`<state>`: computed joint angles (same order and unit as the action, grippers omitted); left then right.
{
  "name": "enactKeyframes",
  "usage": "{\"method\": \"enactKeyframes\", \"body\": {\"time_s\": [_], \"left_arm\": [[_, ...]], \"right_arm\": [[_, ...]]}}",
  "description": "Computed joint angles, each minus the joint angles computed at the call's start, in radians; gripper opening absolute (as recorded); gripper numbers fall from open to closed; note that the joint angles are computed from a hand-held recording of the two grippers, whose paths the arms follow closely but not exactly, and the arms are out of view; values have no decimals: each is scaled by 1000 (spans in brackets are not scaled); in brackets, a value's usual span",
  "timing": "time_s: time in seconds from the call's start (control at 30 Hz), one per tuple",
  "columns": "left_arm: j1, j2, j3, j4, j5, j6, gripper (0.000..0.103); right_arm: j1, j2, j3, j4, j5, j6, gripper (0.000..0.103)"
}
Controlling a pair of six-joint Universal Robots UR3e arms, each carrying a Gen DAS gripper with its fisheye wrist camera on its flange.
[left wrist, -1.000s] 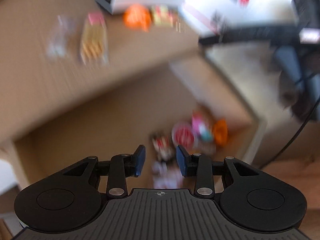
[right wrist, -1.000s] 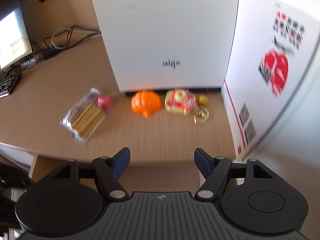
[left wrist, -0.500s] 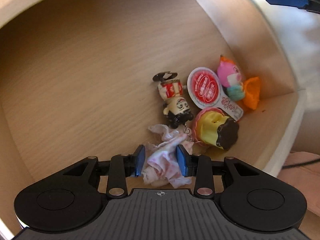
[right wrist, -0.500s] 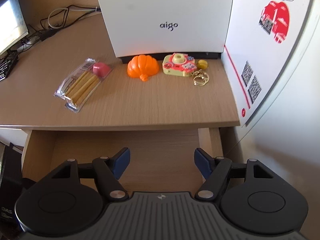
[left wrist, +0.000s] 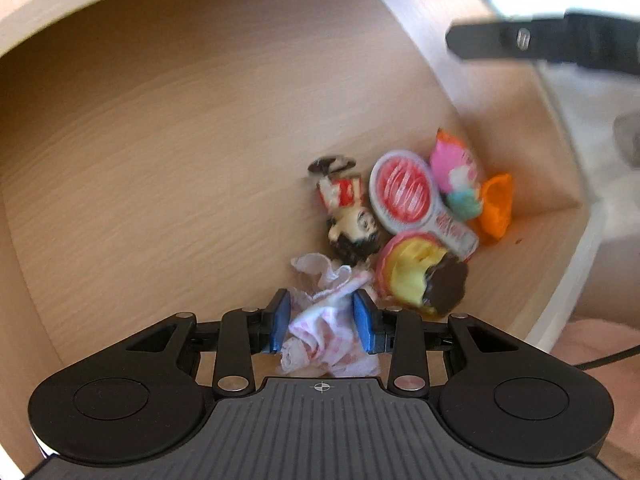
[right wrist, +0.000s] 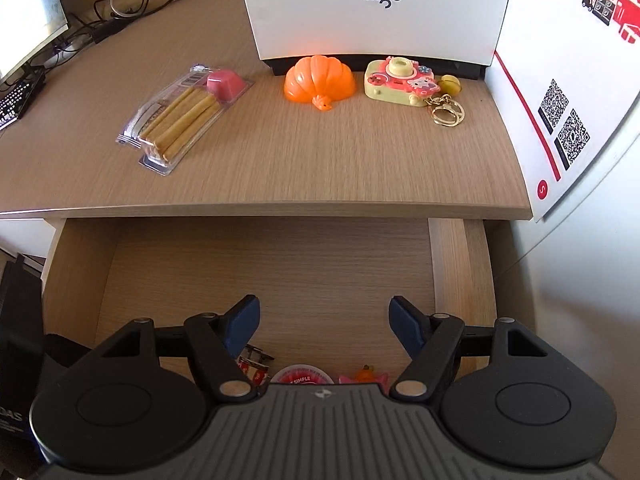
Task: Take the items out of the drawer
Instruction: 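Grasp the pink-white cloth in the drawer with the left tool while right tool withdraws, then grasp the small white-black figurine with the left tool while right tool grasps the cloth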
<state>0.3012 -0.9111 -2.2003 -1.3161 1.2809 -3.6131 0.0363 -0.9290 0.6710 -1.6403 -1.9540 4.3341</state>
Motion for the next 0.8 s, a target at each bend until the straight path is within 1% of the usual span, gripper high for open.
{"method": "enactKeyframes", "body": {"time_s": [0.13, 0.17, 0.23, 0.3, 0.37, 0.43, 0.47, 0.5, 0.63, 0.67, 0.7, 0.8], "left_arm": [[199, 205, -55, -78, -89, 11, 37], [218, 209, -58, -71, -91, -8, 37], [196, 142, -72, 27, -82, -45, 37], [137, 45, -81, 146, -57, -105, 37], [99, -38, -80, 221, -36, -139, 37], [60, -128, -66, 268, -8, -153, 37], [54, -148, -63, 272, -6, -145, 36], [61, -147, -81, 297, -8, -128, 36], [46, -191, -62, 323, -7, -120, 36], [47, -194, -57, 319, -7, -117, 34], [57, -187, -42, 277, -6, -103, 31], [169, -66, -54, 122, -90, -29, 31]], "right_arm": [[6, 12, -33, 33, -20, 12, 72], [6, 13, -36, 38, -23, 15, 72], [5, 10, -26, 32, -22, 23, 72], [4, 9, -23, 34, -21, 30, 72], [5, 10, -25, 39, -26, 35, 72], [6, 11, -28, 46, -32, 41, 72], [6, 13, -31, 52, -35, 45, 72], [6, 14, -34, 58, -38, 49, 72], [5, 5, -13, 60, -51, 64, 73], [4, 1, -3, 56, -52, 71, 73], [3, -4, 9, 51, -52, 79, 73], [-3, -19, 40, 42, -50, 108, 73]]}}
